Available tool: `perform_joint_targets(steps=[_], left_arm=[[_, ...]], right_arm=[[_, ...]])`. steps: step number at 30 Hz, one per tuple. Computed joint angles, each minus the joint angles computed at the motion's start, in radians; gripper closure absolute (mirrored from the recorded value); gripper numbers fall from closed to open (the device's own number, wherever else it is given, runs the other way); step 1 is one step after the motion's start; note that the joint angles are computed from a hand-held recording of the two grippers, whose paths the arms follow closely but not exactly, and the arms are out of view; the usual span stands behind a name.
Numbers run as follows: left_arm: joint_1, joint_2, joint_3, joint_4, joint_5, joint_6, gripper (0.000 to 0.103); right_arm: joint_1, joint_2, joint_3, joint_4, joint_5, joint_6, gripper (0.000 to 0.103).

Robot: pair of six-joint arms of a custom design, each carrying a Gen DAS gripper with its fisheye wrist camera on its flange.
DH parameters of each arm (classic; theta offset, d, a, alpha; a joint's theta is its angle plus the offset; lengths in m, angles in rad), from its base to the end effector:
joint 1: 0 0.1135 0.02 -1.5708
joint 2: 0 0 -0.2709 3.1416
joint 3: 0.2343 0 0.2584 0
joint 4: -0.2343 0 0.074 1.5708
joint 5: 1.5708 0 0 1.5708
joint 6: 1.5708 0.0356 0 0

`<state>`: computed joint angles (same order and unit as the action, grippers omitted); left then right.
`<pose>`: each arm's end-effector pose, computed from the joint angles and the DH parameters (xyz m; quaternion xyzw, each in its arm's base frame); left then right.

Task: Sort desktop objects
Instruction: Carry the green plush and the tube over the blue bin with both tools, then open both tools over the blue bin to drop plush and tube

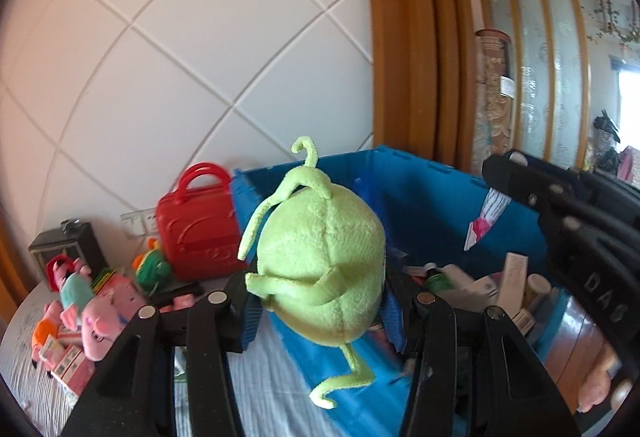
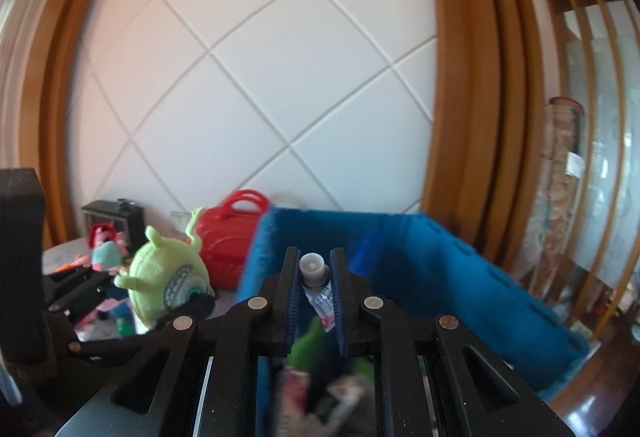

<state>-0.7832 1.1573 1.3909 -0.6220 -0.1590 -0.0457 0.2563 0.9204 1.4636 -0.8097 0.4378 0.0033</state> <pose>0.1760 -0.1673 0.4368 0.2570 0.7880 -0.1634 0.5351 0.1418 0.0216 0.4824 0.0329 0.7862 -0.0945 0.6098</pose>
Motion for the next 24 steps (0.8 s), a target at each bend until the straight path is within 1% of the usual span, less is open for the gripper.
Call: perform_joint_targets(steps=[1, 3, 6, 8, 11, 13, 15, 17, 21, 23, 24], left_arm=[[-0.04, 0.023, 0.031, -0.011, -0.024, -0.006, 0.055], [-0.108, 0.075, 0.097, -0.047, -0.056, -0.018, 0.055], [-0.171, 0.152, 0.187, -0.096, -0.064, -0.038, 0.055], [-0.187, 0.197, 0.232, -0.122, -0.058, -0.049, 0.055], [-0.197, 0.258, 0.288, -0.169, -0.03, -0.071, 0.055], [-0.206, 0.298, 0.322, -0.2, -0.031, -0.081, 0.055], [-0.209, 0.316, 0.341, -0.218, -0.023, -0.083, 0.054], [-0.213, 0.312, 0.338, -0.214, -0.015, -0.077, 0.054], [-0.226, 0.313, 0.342, -0.218, -0.046, -0.071, 0.05], [-0.216, 0.311, 0.344, -0.224, -0.044, -0.075, 0.046], [-0.214, 0.31, 0.344, -0.226, -0.043, -0.08, 0.042]], right_arm=[[-0.062, -0.009, -0.002, -0.004, -0.042, -0.013, 0.088], [-0.222, -0.029, -0.011, -0.013, -0.159, -0.037, 0.088], [-0.442, -0.025, -0.013, -0.032, -0.319, -0.088, 0.088], [-0.535, -0.013, -0.025, -0.035, -0.373, -0.118, 0.088], [-0.633, -0.01, -0.051, -0.034, -0.433, -0.158, 0.088], [-0.683, -0.002, -0.073, -0.021, -0.46, -0.18, 0.088], [-0.711, 0.009, -0.081, -0.014, -0.474, -0.192, 0.088], [-0.747, 0.021, -0.086, -0.005, -0.505, -0.204, 0.088], [-0.784, 0.046, -0.08, 0.0, -0.529, -0.218, 0.088], [-0.797, 0.056, -0.078, 0.003, -0.542, -0.223, 0.088], [-0.799, 0.058, -0.079, 0.005, -0.543, -0.224, 0.088]])
